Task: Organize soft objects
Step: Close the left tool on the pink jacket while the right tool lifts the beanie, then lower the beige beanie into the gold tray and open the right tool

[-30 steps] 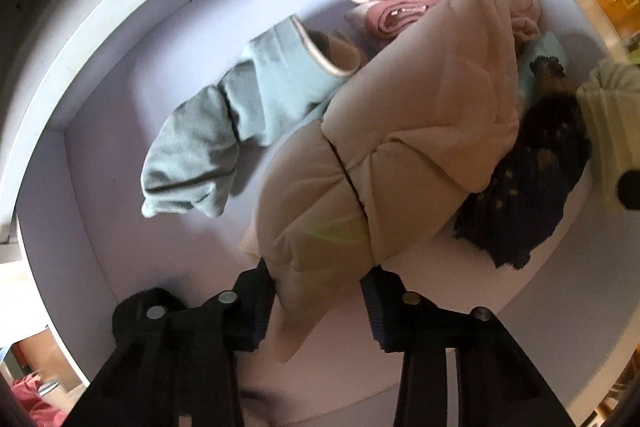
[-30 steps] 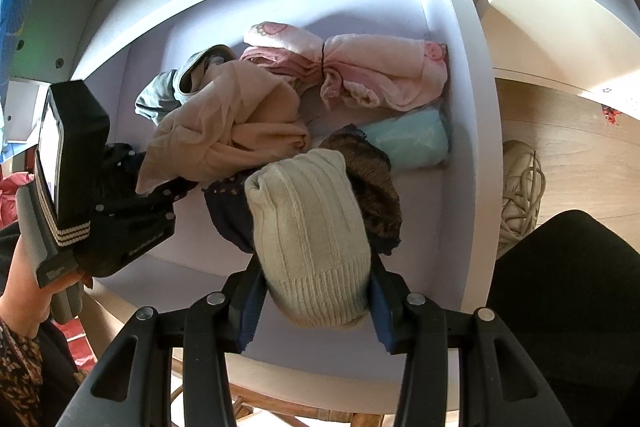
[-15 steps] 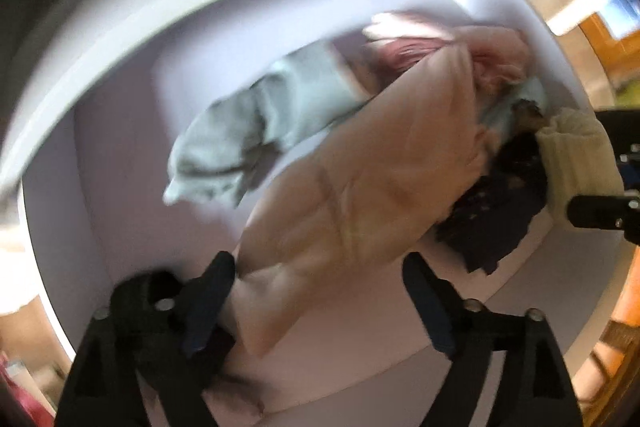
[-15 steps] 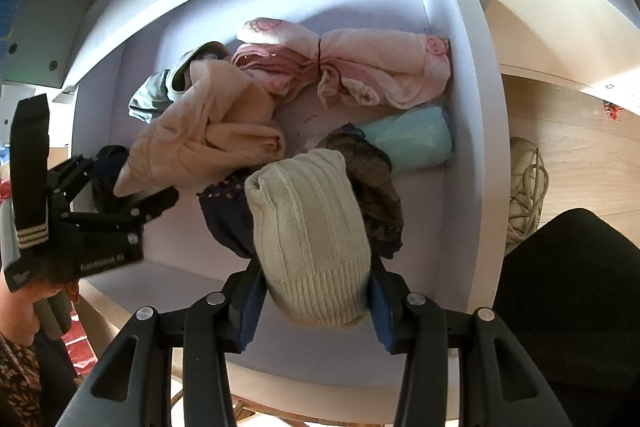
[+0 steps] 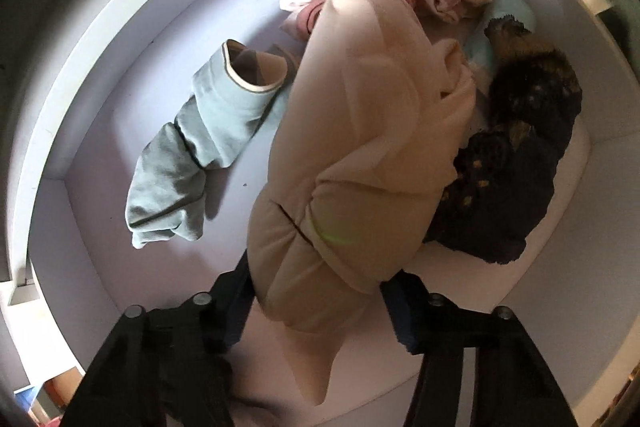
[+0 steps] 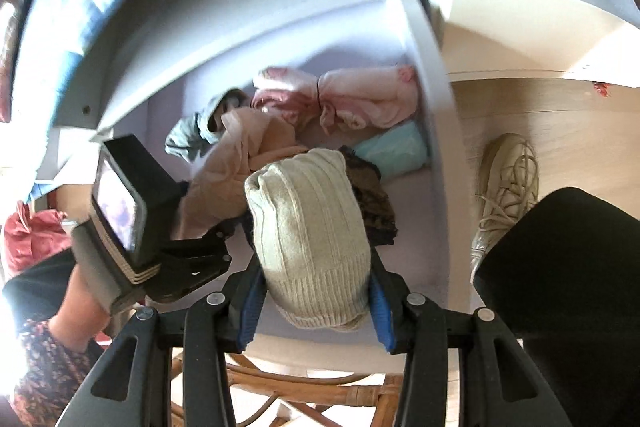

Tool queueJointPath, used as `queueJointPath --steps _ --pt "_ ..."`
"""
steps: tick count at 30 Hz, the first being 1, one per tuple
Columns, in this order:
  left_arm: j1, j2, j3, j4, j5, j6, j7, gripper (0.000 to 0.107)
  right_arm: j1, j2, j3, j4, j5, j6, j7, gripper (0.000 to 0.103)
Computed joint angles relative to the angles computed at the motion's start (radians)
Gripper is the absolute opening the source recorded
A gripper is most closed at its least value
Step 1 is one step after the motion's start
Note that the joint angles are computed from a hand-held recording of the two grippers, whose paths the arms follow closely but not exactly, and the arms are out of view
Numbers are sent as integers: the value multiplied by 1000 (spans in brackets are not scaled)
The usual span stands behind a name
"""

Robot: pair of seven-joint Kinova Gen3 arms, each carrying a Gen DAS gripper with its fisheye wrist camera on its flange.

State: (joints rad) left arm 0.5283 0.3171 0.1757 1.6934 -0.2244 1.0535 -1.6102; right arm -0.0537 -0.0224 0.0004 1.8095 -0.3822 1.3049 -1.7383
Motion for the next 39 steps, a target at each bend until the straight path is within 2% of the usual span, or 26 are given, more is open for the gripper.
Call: queueJointPath --steps 5,11,17,20,26,28,30,32,39 --pt "26 6 -4 -15 -7 38 22 51 24 -53 26 -37 -13 49 -3 46" --pt "-16 11 -5 -8 1 56 47 48 45 -106 54 -135 -25 110 -10 46" --pt "-18 -39 -57 42 35 66 51 47 66 -115 89 -287 -41 165 -5 46" --pt "-23 -50 -54 63 22 74 74 47 72 -98 95 -387 -43 189 0 46" --pt "-48 -75 -59 113 17 70 75 47 91 -6 54 -634 -11 280 -29 46" --pt "-55 -78 -41 123 7 69 90 47 71 32 61 -727 -4 305 -32 46" --pt "-42 -86 -53 138 6 66 92 47 50 71 45 -820 19 311 -40 46" --pt "-43 -81 -38 135 -2 74 100 47 35 114 5 -912 48 348 -78 46" --pt "11 12 -35 97 -24 24 153 48 -84 305 -53 -1237 151 422 -125 46"
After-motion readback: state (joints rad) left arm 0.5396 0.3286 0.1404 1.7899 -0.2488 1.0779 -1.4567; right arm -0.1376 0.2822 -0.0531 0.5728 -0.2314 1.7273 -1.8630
